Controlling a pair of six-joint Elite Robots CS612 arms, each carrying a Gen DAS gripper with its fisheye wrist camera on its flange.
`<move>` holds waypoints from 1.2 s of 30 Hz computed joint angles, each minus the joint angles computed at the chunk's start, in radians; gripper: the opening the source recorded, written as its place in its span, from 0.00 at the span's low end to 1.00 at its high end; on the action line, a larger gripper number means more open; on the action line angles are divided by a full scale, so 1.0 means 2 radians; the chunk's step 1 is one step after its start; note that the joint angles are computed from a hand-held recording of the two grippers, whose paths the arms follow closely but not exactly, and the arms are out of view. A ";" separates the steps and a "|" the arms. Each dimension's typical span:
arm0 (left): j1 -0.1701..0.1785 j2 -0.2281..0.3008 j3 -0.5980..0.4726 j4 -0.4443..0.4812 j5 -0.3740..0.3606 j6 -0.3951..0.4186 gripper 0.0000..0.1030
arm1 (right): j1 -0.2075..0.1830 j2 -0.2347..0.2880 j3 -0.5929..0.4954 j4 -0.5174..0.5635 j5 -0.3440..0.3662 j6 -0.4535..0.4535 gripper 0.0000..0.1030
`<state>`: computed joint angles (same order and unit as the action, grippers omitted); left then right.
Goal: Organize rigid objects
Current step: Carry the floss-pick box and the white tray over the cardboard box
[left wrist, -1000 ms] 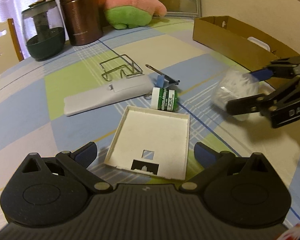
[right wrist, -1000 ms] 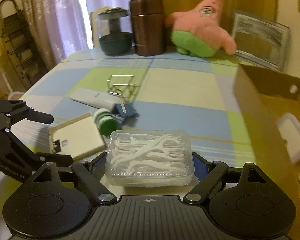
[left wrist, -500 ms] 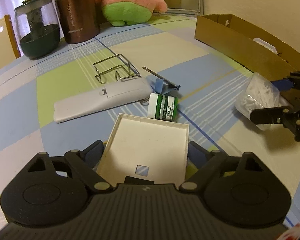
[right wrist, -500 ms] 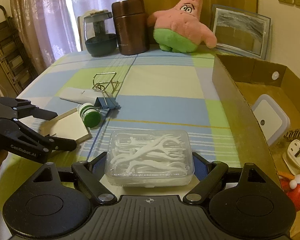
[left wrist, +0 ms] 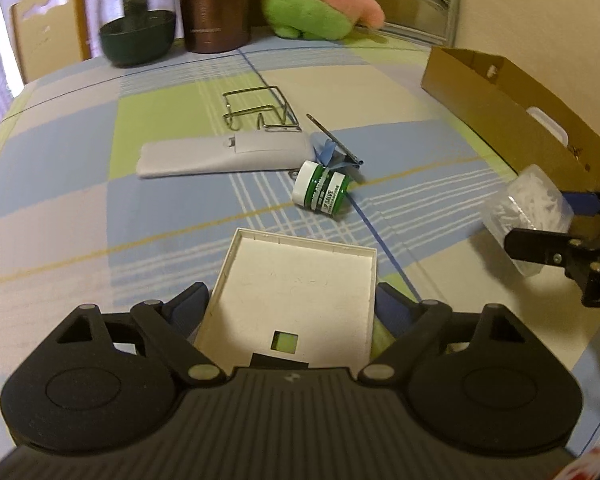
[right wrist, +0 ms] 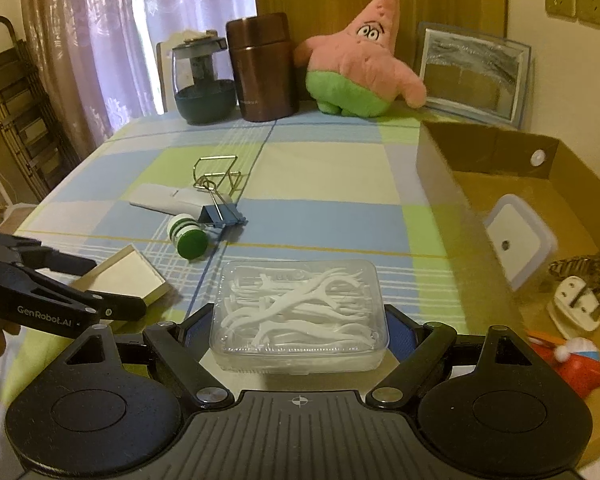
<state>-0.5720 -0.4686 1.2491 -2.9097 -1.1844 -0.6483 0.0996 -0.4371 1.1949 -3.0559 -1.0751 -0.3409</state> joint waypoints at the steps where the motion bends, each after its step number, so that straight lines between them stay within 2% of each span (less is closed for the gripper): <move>1: -0.003 -0.002 0.002 0.000 0.007 -0.011 0.84 | -0.001 -0.003 0.006 -0.005 0.000 0.000 0.80; 8: -0.025 -0.016 0.015 0.001 0.053 -0.078 0.84 | -0.012 -0.025 0.043 -0.028 0.002 0.001 0.80; 18: -0.056 -0.027 0.007 0.017 0.094 -0.123 0.84 | -0.034 -0.058 0.097 -0.070 0.002 0.016 0.80; 28: -0.078 -0.018 -0.036 0.023 0.101 -0.103 0.84 | -0.057 -0.081 0.126 -0.097 -0.008 0.031 0.80; 36: -0.087 -0.004 -0.075 0.029 0.094 -0.085 0.84 | -0.073 -0.090 0.127 -0.110 -0.012 0.053 0.80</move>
